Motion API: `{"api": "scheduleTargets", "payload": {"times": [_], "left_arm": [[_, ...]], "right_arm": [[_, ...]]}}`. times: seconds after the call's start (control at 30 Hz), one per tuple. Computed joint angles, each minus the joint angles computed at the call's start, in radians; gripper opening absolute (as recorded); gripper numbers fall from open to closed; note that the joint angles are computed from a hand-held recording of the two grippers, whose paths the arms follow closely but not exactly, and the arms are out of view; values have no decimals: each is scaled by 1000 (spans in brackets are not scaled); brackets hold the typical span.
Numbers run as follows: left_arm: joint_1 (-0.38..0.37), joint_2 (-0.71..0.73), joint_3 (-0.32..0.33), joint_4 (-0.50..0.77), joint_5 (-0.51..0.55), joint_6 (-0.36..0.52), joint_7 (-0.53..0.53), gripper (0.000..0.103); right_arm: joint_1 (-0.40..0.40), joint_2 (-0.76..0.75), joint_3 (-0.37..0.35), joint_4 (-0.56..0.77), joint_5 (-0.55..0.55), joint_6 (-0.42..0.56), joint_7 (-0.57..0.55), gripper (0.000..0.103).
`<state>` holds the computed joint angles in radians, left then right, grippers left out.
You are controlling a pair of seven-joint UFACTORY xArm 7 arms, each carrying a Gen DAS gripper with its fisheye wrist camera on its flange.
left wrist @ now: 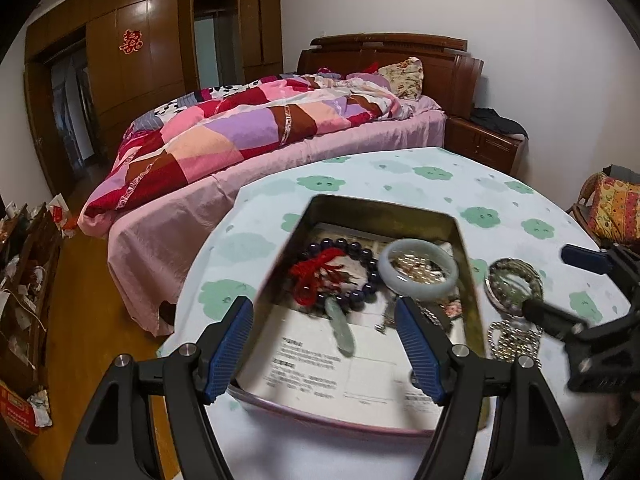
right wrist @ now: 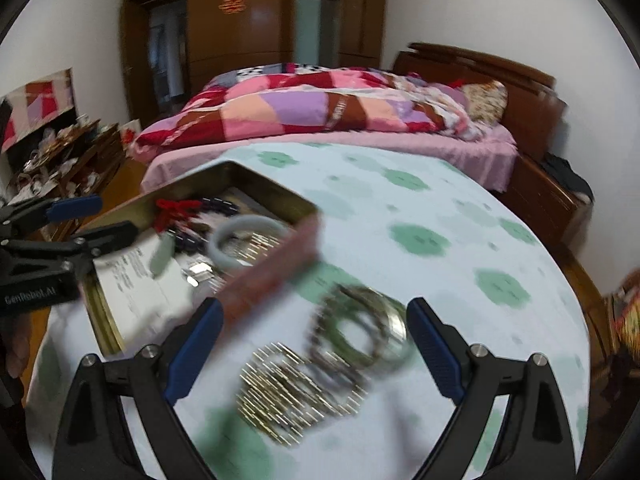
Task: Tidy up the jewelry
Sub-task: 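Move the right tool to the brown bead bracelet and grasp it, then grasp the gold bead chain with the left tool while the right lifts the brown bracelet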
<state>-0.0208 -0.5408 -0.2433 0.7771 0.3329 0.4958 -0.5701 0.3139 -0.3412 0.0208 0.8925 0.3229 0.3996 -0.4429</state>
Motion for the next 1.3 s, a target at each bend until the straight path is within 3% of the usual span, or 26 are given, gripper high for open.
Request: {"api": "scheduleTargets", "payload": {"times": [0.33,0.53,1.0,1.1,1.13,1.2,1.23,1.3], "left_arm": [[-8,12,-46,-4,32,13,-52,73],[2,48,-45,30,63,29,-86,73],[-37,99,-13,74,75,57,-103,73],[-41,94,-9,73,73,55,-101,73],[-41,93,-7,72,70,55,-101,73],[-43,87,-4,69,63,55,-102,73],[-44,83,-3,66,60,54,-103,73],[-47,77,-1,60,51,52,-102,73]], "right_arm": [[-45,1,-29,-5,-6,51,17,96],[-47,35,0,24,-27,52,7,96],[-91,121,65,93,-191,114,97,95],[-99,124,67,96,-218,125,121,83],[-101,119,66,93,-223,121,126,65],[-81,95,27,82,-140,129,65,54],[-79,83,16,75,-115,133,46,42],[-74,65,-5,69,-62,148,14,28]]}}
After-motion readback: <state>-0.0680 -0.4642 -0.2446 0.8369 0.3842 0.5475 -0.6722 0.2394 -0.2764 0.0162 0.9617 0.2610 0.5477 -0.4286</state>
